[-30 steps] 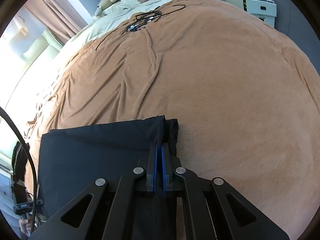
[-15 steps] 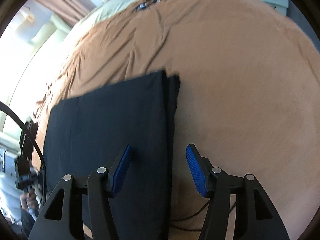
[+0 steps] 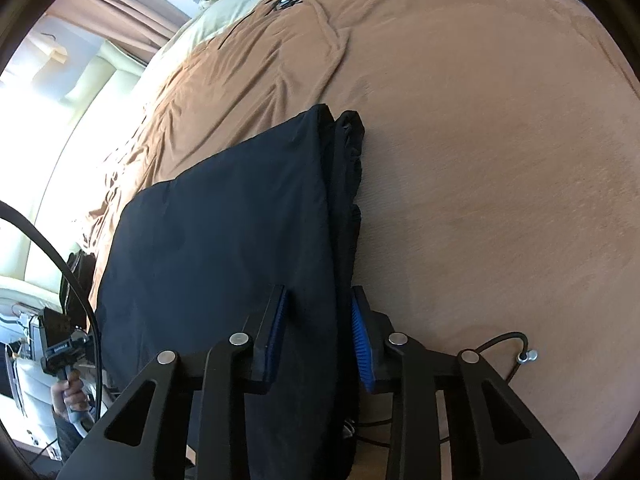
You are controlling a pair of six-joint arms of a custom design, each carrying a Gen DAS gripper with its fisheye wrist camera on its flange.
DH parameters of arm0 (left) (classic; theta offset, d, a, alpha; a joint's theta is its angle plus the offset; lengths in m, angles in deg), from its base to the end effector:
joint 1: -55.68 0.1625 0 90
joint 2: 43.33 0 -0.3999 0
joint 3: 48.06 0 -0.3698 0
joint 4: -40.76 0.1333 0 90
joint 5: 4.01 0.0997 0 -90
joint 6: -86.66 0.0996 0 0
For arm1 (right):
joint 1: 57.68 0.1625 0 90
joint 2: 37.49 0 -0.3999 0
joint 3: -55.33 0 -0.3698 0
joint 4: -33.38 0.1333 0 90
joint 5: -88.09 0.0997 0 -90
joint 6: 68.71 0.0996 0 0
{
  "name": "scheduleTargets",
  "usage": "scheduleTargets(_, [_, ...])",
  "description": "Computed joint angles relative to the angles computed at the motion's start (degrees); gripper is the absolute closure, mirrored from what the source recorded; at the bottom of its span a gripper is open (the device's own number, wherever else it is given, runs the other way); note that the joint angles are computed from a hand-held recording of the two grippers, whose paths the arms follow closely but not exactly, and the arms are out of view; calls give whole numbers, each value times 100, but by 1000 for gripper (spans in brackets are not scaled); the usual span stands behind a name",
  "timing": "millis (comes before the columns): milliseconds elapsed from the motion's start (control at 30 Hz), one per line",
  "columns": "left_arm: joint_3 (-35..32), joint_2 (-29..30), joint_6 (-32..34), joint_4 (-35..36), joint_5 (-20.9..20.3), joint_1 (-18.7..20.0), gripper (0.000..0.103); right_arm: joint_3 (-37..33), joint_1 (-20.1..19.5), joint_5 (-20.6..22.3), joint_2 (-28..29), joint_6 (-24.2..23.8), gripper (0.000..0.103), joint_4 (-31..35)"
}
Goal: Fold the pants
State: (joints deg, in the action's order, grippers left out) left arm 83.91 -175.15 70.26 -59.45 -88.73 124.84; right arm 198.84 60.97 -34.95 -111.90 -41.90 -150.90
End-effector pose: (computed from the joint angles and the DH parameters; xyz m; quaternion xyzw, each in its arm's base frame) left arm 0.0554 -0.2550 0.3793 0.0345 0.9945 -0.0976 0.0155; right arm 0.2444 -0.2826 0.1691 -0.0469 -0.9365 0.3141 0.1484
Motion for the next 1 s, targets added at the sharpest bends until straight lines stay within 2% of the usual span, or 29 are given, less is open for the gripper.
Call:
scheduleTargets(200, [-428, 428, 446, -113, 92, 330, 98, -226, 167, 2, 589, 265, 75, -250])
scheduleTargets(600, [-1407, 1149, 1523, -117, -84, 1505, 98, -1026, 424, 2, 1860, 579, 75, -526])
scheduleTargets(800, [-1728, 1239, 1916, 12, -289, 2060, 98, -1584, 556, -91, 2405, 699, 75, -319])
scheduleTargets(1000, [-1891, 1136, 2099, 198, -486, 2432, 98, -1991, 565, -25, 2749, 586, 75, -159])
